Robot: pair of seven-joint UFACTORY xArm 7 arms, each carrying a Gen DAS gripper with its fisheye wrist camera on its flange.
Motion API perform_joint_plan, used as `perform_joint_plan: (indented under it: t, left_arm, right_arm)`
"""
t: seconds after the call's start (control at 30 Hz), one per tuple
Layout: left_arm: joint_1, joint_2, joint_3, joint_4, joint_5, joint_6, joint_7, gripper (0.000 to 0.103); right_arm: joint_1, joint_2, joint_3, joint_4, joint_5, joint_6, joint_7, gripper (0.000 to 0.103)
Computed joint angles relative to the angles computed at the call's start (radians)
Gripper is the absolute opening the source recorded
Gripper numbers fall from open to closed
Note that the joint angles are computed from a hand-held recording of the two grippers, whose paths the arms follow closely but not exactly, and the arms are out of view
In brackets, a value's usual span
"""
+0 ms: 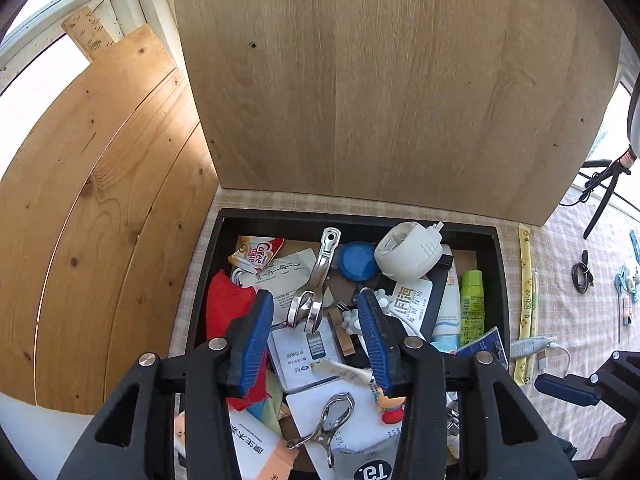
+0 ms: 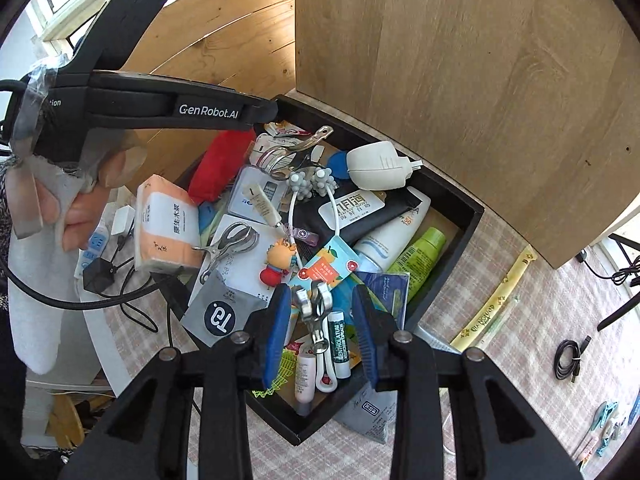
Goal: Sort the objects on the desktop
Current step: 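Carry both silver metal clamps into the black tray and open both tools, then move left tool to the black USB cable while right tool approaches the grey spoon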
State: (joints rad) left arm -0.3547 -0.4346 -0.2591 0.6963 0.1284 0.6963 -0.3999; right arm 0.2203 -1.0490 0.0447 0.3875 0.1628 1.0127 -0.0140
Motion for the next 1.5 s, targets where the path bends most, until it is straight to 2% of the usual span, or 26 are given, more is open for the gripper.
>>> perform_joint_plan:
  t: [0.2, 0.43, 0.53, 0.67, 0.8, 0.9, 1.03, 1.2, 1.33, 1.5]
  left_arm:
    - [-0.024, -0.030, -0.010, -0.017, -0.019, 0.019, -0.001, 0.039]
    - [-0.085, -0.089, -0.057, -0.048, -0.045, 0.039, -0.033, 0.039]
    - [-0.123, -0.099, -0.083, -0.057, -0.062, 0.039, -0.057, 0.039]
    - [-0.165, -0.077, -0.128, -0.045, -0.064, 0.030, -0.106, 0.039]
    - [-0.203, -0.004, -0.180, 0.002, -0.046, 0.020, -0.176, 0.039]
    - [-0.236, 0.076, -0.213, 0.058, -0.017, 0.010, -0.228, 0.039]
    - [-0.277, 0.219, -0.261, 0.171, 0.074, 0.010, -0.329, 0.039]
    - [-0.350, 0.411, -0.276, 0.339, 0.194, 0.037, -0.429, 0.039]
    - [-0.434, 0.566, -0.252, 0.492, 0.277, 0.079, -0.487, 0.039]
    - [-0.539, 0.735, -0.191, 0.679, 0.327, 0.130, -0.491, 0.039]
  right_arm:
    - [-0.026, -0.049, -0.019, -0.021, -0.013, 0.036, 0.001, 0.031]
    - [-0.131, -0.257, -0.090, -0.080, -0.063, 0.188, -0.018, 0.031]
    - [-0.218, -0.367, -0.136, -0.104, -0.112, 0.276, -0.043, 0.031]
    - [-0.365, -0.497, -0.243, -0.125, -0.191, 0.404, -0.104, 0.031]
    - [-0.531, -0.573, -0.372, -0.123, -0.298, 0.501, -0.201, 0.031]
    - [-0.649, -0.573, -0.487, -0.099, -0.388, 0.539, -0.289, 0.031]
    - [-0.764, -0.502, -0.622, -0.041, -0.502, 0.521, -0.397, 0.031]
    - [-0.838, -0.339, -0.772, 0.058, -0.606, 0.440, -0.510, 0.031]
    - [-0.837, -0.173, -0.881, 0.147, -0.645, 0.333, -0.578, 0.031]
    - [-0.778, 0.045, -1.001, 0.245, -0.624, 0.185, -0.635, 0.031]
